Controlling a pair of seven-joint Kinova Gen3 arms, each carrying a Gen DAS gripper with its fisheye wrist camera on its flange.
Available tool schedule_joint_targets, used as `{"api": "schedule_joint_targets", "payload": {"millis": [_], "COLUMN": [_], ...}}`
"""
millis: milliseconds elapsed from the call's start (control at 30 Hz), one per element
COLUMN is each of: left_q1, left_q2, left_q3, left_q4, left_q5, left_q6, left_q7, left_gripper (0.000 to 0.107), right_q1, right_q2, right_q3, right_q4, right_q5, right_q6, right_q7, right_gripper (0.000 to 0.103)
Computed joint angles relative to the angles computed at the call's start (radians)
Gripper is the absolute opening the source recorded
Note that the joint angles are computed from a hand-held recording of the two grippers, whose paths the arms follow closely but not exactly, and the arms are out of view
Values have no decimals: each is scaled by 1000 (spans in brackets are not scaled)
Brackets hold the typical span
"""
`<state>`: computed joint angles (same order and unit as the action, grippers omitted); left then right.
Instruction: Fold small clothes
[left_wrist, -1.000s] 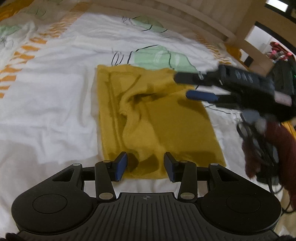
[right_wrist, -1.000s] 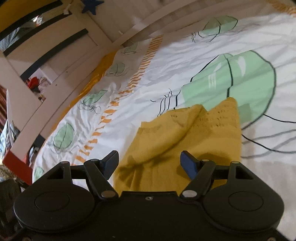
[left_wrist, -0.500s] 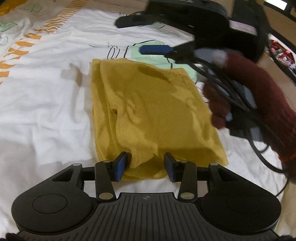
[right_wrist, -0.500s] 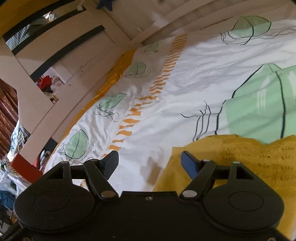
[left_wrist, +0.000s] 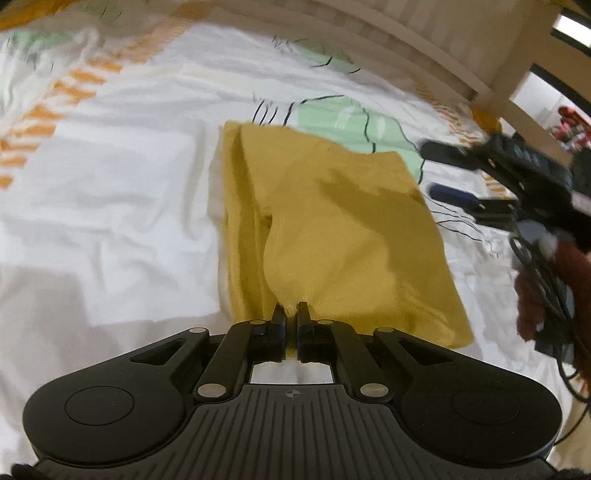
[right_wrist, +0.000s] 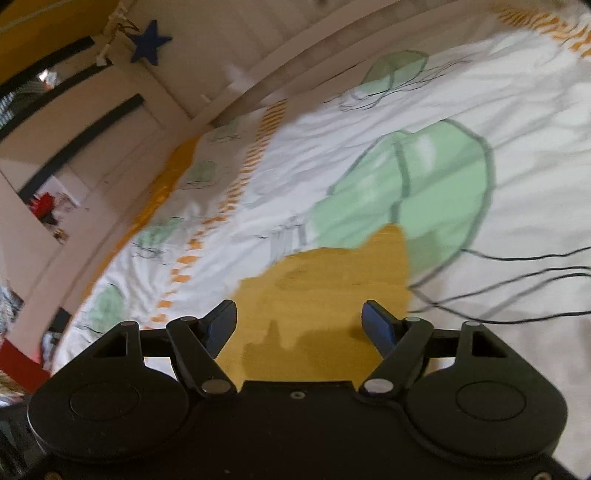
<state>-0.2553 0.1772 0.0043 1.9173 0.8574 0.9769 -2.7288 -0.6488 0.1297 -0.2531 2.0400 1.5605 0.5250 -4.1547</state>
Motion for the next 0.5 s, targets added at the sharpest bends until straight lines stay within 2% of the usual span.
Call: {"api": "schedule_joint_targets", "payload": {"millis": [100,200,233,300,400,500], "left_q1": [2,-10,-16,-25,-46,-52], "left_q2": [23,35,37,32,2,-8], "left_q3": [4,10,9,6,-3,0], "left_q4": [-24,-38,-42,-42,-13,-2], "left_q5": [-15,-4,0,17,89,164], "left_q6": [22,38,49,48,21,-18], "left_q7": [24,-12,-15,-8,-53,-88], "left_gripper": [5,12,22,35,39,49], "right_q1": [-12,-29,-33,-41,-60,-74], "right_q2": [-11,-16,-13,-7,6,19], "right_q3": [-4,-5,-4,-1,0,7], "right_q4": [3,7,6,7,12,11], "right_q5": [-93,-152,-166,-186,-212,-253], "right_q6": [29,52,51,44,57,59], "right_q7": [92,174,198,233,280,327], "right_gripper": [78,83,85,88,94,95]}}
